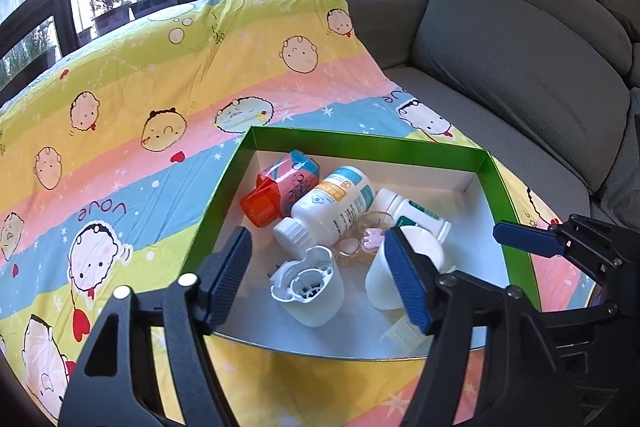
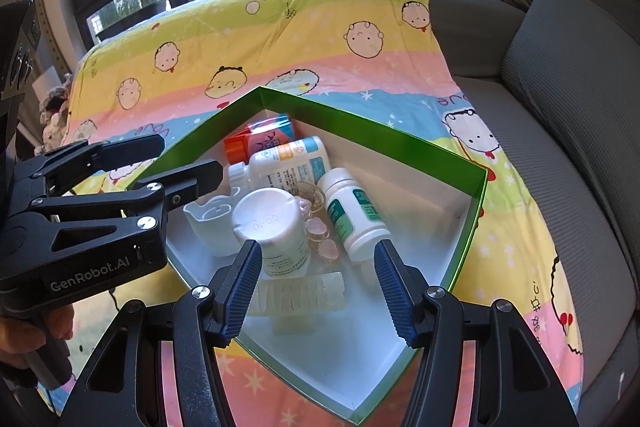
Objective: Organize rigid objects
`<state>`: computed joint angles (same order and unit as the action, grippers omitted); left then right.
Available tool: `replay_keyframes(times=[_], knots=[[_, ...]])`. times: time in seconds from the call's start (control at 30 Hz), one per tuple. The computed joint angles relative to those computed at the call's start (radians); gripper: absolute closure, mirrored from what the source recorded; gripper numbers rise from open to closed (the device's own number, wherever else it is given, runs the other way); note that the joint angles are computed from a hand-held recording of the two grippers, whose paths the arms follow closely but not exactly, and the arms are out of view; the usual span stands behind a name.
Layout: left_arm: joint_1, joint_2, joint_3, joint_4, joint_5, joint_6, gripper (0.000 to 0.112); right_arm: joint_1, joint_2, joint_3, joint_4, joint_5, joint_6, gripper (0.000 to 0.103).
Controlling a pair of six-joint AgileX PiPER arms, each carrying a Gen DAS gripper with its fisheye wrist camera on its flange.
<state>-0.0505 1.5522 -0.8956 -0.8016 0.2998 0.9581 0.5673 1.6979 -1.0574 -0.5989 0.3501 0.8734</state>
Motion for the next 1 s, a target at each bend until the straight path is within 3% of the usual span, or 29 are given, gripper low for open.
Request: replay_keyframes(times=[0.1,0.23,0.3,0.63,0.73,1.0], knots=[[0.002,0.0,0.001,-0.01,-0.001,0.003,0.024,-0.001,0.0,-0.003,-0.001,0.007,0.003,0.042],[-0.001,0.004,-0.006,0.021,-0.002,-0.033,0.021,0.0,-0.001,-0.003,-0.01,0.014,0.015,0.042],[-0.001,0.005,-0.005,0.028,-0.005,-0.043,0.01,0.003,-0.001,-0.004,-0.021,0.02,0.027,0.042],[0.006,0.009,-0.007,0.03,-0.006,-0.049,0.01,0.004,-0.004,-0.003,-0.027,0.023,0.032,0.041],[0.007,0.008,-0.006,0.037,-0.008,-0.054,0.01,0.009,-0.008,-0.002,-0.047,0.027,0.051,0.032],[0.009,0.006,-0.007,0.063,-0.004,-0.082,0.01,0.015,-0.017,-0.003,-0.06,0.034,0.062,0.032]])
